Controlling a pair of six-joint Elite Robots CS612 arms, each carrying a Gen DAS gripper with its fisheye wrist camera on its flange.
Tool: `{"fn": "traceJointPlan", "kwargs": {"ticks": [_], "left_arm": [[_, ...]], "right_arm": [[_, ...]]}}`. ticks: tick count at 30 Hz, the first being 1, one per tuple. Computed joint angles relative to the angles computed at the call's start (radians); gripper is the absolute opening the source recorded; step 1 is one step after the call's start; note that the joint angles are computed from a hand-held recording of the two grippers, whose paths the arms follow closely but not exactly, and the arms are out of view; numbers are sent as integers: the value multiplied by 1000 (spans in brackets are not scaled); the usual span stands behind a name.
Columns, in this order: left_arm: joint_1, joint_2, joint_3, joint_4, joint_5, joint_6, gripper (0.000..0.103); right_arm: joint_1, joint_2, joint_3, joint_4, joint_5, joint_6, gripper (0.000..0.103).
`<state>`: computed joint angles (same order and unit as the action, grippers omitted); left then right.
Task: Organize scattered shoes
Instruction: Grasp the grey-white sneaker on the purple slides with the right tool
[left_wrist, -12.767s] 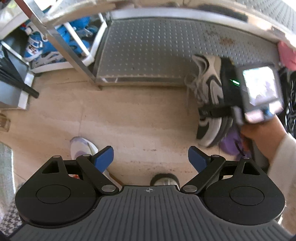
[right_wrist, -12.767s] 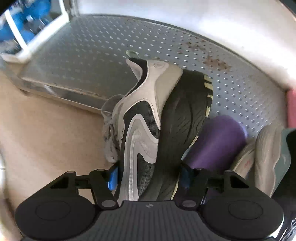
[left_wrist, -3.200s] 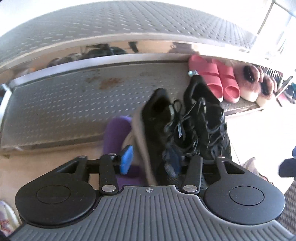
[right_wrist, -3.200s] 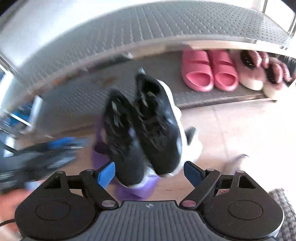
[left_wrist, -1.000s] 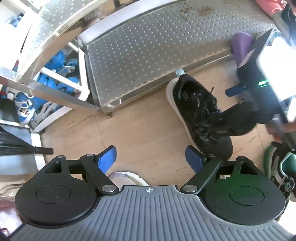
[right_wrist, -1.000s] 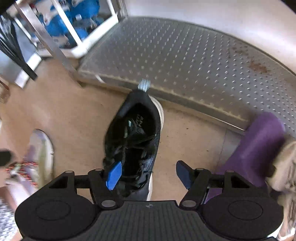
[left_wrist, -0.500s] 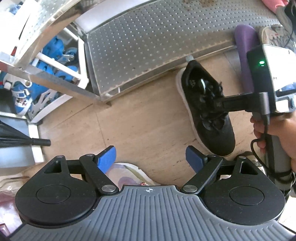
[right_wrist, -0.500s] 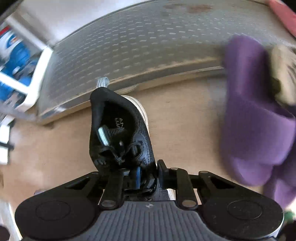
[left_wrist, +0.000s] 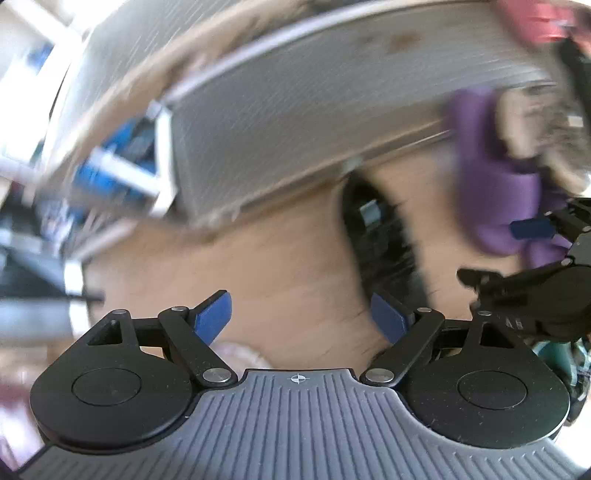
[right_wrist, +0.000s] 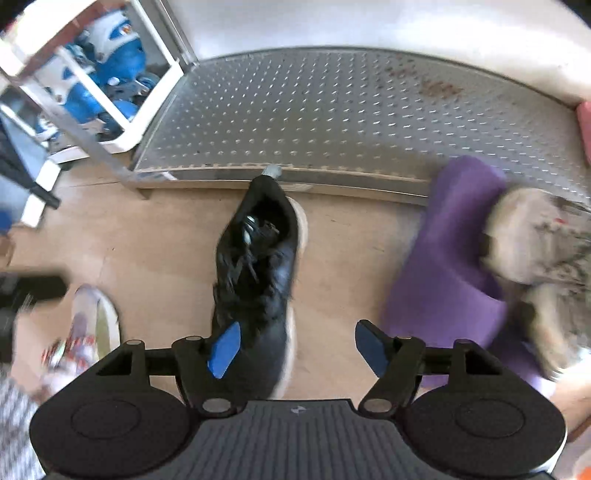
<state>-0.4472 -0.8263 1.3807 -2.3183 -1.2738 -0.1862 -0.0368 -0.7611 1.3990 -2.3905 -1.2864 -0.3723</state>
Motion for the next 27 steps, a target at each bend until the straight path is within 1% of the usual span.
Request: {"fn": "traceJointPlan", "kwargs": {"ticks": [1, 3, 4, 5, 6, 8, 10, 12, 14, 16, 18, 20, 21, 22, 24, 25, 26, 27], "left_arm": [[-15, -5, 12, -37, 17, 40, 88], [-33, -6, 13, -49, 43, 61, 88], [-44, -3, -1, -29, 45, 49, 88], [-50, -1, -16, -11, 37, 32, 88], [-52, 1, -25, -2, 27, 18, 89], [-58, 5, -52, 23, -6, -49, 90], [-65, 15, -71, 27, -35, -98, 91], [-73, 27, -90, 28, -59, -134, 92], [-79, 43, -105, 33, -75, -134, 92], [-81, 68, -139, 68, -99, -136, 91], [-78, 87, -170, 94, -117, -150, 91], [-73, 93, -182, 95, -121, -176, 91], [-67, 96, -190, 92, -119, -198, 91], [-62, 98, -196, 88, -114, -219, 91], [-53, 99, -202, 86, -103, -253, 92], [-47, 98, -204, 88, -101, -272, 92], [-41, 97, -203, 91, -104, -287, 92], [-35, 97, -203, 95, -106, -303, 92]], "right_arm": [[-10, -10, 8, -7, -2, -13, 71], [-26, -24, 22, -35, -6, -27, 72], [-43, -33, 32, -58, -9, -33, 73], [-53, -35, 32, -67, -9, -36, 74], [-73, -39, 34, -82, -12, -43, 74], [-93, -38, 34, -96, -14, -47, 74], [-110, -38, 35, -105, -14, -44, 74], [-124, -35, 39, -116, -8, -10, 74], [-138, -29, 41, -130, -2, 40, 74], [-143, -22, 36, -121, 15, 67, 73], [-144, -13, 28, -102, 44, 60, 73], [-142, -6, 18, -79, 73, 42, 71], [-137, 5, 5, -46, 109, 13, 63], [-135, 9, 3, -40, 127, -5, 59], [-125, 21, -3, -31, 168, -58, 55], [-113, 34, -11, -27, 182, -96, 51], [-93, 54, -28, -24, 179, -122, 51], [-80, 68, -42, -27, 164, -123, 51]]}}
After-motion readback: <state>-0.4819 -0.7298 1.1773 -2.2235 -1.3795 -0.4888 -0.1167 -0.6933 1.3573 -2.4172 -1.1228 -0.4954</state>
